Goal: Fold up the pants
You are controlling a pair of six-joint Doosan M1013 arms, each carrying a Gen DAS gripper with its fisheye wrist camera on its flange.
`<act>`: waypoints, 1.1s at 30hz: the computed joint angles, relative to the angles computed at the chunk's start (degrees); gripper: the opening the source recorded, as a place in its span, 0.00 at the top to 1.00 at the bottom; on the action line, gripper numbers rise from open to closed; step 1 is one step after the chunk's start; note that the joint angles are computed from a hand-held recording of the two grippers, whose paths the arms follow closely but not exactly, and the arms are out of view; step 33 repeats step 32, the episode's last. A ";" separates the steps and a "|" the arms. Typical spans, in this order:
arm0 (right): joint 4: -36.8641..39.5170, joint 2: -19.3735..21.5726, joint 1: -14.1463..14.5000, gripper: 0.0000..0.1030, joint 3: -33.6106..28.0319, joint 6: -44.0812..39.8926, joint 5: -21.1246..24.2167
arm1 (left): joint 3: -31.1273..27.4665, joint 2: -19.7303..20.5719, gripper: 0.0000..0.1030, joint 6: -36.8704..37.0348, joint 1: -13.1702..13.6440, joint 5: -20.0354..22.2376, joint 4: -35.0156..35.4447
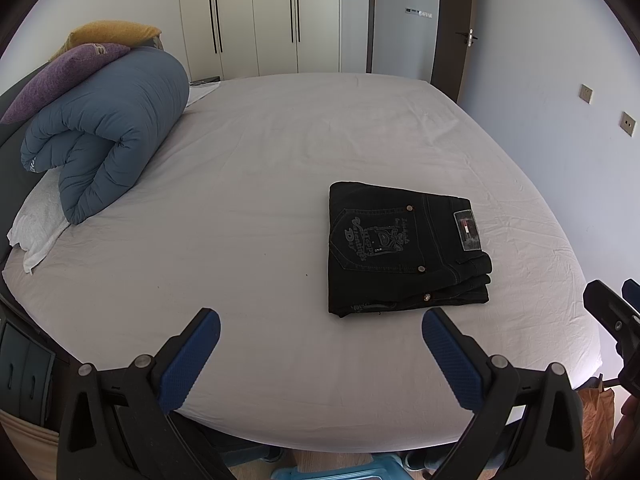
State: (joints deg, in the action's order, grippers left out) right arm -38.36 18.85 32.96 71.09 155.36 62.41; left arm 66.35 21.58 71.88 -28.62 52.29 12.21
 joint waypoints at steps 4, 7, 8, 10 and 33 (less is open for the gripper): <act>-0.02 -0.06 0.13 0.00 0.14 0.15 0.05 | 0.02 0.00 0.00 0.00 0.00 -0.02 0.04; 0.17 -0.08 0.09 0.00 0.12 -0.01 0.02 | 0.01 0.01 0.00 -0.05 -0.02 0.02 0.08; 0.24 -0.11 0.07 0.00 0.12 -0.09 0.01 | -0.03 0.03 0.00 0.00 0.00 0.06 0.02; 0.23 -0.15 0.14 0.00 0.18 -0.01 0.04 | 0.17 -0.08 0.00 -0.06 -0.09 0.05 0.00; 0.80 -0.58 0.09 0.00 0.87 0.09 -0.23 | 1.48 -0.81 0.00 -0.91 -0.09 -1.14 0.82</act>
